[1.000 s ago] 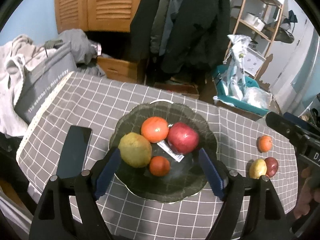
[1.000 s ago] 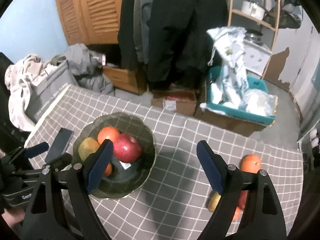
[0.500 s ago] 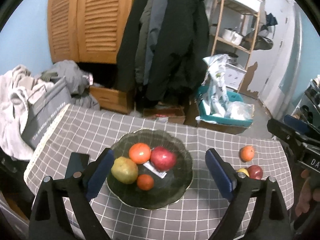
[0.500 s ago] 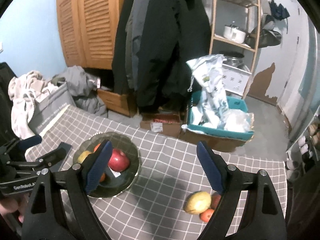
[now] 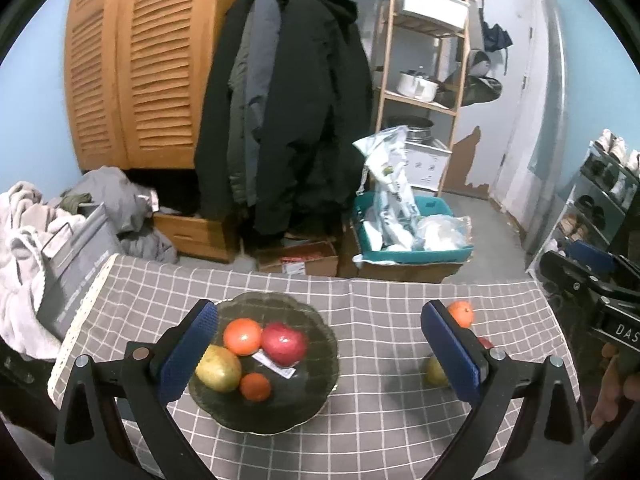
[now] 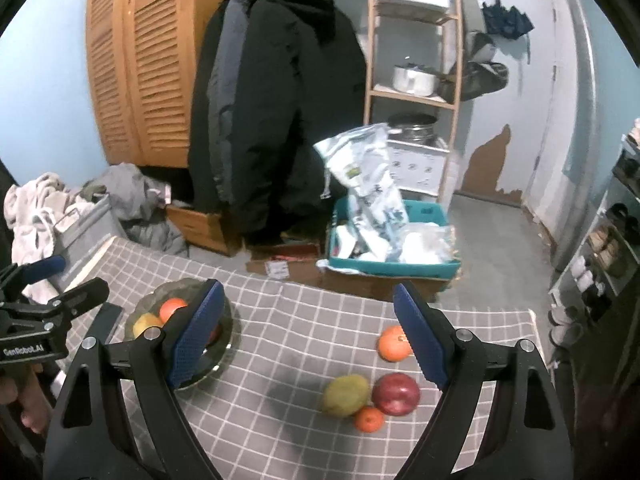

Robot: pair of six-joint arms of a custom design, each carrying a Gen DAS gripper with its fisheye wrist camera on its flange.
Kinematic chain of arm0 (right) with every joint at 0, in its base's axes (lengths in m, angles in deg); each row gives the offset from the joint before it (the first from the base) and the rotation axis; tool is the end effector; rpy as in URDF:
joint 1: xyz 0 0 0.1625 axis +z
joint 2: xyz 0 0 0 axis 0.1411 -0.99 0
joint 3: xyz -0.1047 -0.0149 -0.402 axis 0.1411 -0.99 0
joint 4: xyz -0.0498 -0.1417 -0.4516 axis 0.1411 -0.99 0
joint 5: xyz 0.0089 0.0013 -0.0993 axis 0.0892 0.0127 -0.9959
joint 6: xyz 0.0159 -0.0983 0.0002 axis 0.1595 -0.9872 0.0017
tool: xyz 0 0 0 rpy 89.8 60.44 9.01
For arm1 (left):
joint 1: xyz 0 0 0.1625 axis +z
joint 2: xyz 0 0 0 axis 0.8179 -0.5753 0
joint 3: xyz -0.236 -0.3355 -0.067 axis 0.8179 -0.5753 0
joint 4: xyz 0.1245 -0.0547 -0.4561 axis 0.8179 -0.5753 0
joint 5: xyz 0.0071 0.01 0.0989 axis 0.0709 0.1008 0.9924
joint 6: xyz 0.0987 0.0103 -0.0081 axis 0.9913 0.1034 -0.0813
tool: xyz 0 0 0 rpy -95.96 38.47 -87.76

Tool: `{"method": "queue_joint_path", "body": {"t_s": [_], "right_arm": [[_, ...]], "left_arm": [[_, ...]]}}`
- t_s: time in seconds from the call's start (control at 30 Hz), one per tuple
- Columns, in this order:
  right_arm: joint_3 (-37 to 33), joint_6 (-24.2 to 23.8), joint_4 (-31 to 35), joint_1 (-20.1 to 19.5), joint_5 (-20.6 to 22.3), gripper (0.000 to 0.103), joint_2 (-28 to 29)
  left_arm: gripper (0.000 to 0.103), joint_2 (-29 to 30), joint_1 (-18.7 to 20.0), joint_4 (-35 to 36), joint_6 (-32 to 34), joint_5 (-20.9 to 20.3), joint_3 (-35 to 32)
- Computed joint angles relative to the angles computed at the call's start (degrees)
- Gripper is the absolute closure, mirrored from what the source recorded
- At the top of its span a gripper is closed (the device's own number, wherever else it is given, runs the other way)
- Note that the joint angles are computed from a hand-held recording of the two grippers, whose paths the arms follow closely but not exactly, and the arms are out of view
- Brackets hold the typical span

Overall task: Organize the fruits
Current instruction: 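Lift both open grippers away from the bowl, then move both open grippers toward the pear, red apple and tangerines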

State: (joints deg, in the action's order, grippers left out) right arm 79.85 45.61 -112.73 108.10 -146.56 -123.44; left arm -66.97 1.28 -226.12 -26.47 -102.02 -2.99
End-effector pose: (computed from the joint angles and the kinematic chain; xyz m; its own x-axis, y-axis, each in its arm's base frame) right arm 0.3680 -0.6364 0.2546 -0.6855 0.2535 0.6825 -0.4762 0.5530 -0.6837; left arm -0.2789 -0.7429 0.3140 -0.6931 0.4603 -0.5548 0.7071 0.5840 -0.3987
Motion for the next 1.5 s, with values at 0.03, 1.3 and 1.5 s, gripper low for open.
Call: {"method": "queue_joint_path", "body": {"t_s": [0.03,1.3,1.5], "right_arm": [[0.4,-0.8,-1.1,0.2,-0.6,0.018,-0.3],[17.6,13.1,4.7,-6.9,-6.0,0.017,-14.5],[18.9,18.5,10.4,-9.1,-4.7,0.017,-15.6]], "left_arm": [[0.001,0.0,-0.2,-0.1,0.1,-0.2,0.1],[0.001,9.0,-3.4,11.6,-2.6,-3.3,-2.1],[0.001,11.5,-3.1,14.0,-2.9,-2.3,-3.1]]}}
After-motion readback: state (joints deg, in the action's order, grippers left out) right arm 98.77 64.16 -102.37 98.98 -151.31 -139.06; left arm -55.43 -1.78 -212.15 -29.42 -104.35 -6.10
